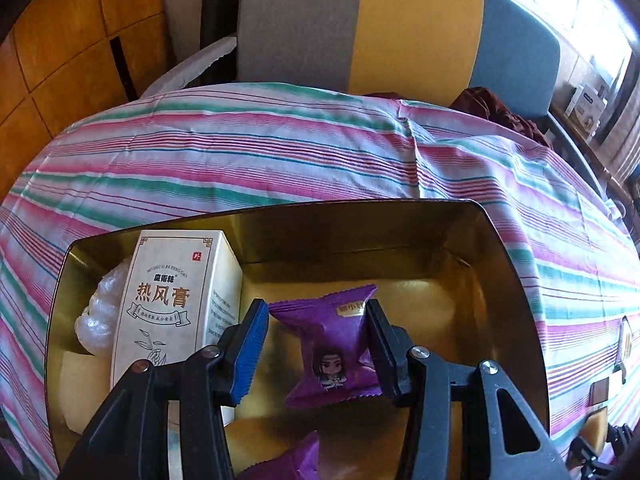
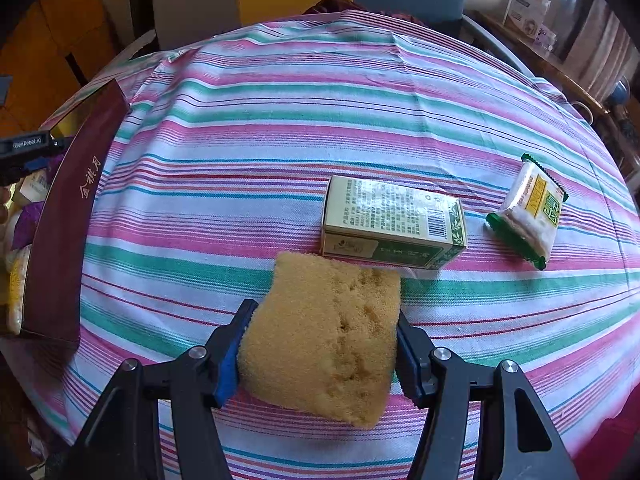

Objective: Organize objects
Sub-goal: 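Lower the purple pouch into the gold tray and open the left tool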

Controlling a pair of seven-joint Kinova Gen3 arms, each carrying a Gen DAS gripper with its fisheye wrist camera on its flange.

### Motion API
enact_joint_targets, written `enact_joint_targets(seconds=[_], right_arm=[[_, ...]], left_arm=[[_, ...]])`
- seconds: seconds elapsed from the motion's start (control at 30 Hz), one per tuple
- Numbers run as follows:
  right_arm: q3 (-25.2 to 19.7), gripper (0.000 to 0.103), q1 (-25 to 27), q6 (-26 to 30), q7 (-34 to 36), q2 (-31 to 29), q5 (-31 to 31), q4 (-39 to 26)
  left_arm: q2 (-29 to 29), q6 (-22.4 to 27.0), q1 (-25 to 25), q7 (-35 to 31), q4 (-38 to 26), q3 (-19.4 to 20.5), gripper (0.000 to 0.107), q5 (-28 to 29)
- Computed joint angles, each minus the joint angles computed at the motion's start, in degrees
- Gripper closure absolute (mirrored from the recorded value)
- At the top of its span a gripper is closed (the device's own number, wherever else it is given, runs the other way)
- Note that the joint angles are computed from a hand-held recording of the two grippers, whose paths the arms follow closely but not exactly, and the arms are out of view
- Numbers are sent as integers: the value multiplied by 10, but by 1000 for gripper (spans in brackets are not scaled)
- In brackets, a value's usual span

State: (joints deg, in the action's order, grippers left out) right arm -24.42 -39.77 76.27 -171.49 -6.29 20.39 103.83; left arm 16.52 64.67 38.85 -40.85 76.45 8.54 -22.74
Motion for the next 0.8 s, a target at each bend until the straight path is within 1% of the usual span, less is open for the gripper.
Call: enact_joint_targets(seconds=[0.17, 0.23, 0.3, 0.33, 0.43, 0.53, 0.67, 0.8], right_arm=[[2, 45, 12, -22, -13, -21, -7, 15], [2, 45, 20, -33, -14, -29, -11, 22], [-9, 45, 23, -22, -13, -19, -1, 16], [-21, 46, 17, -3, -17, -4, 17, 6], [-39, 47, -21, 42, -23, 36, 66, -18], [-36, 48, -56, 78, -26, 61, 94, -33], [-22, 48, -98, 103, -26, 75, 116, -43], [-13, 48, -144, 111, 6, 98, 151, -54]], left_arm=[[6, 2, 13, 3, 0, -2, 58, -22], [7, -3, 12, 0, 0, -1, 57, -22], [8, -6, 14, -2, 1, -2, 57, -27], [9, -7, 16, -2, 2, -3, 57, -30], [10, -10, 21, 0, 6, -6, 57, -41], [14, -5, 29, 2, 4, -7, 56, -56], [18, 3, 30, -8, -2, -5, 55, -56], [22, 10, 33, -17, -8, -7, 55, -55]])
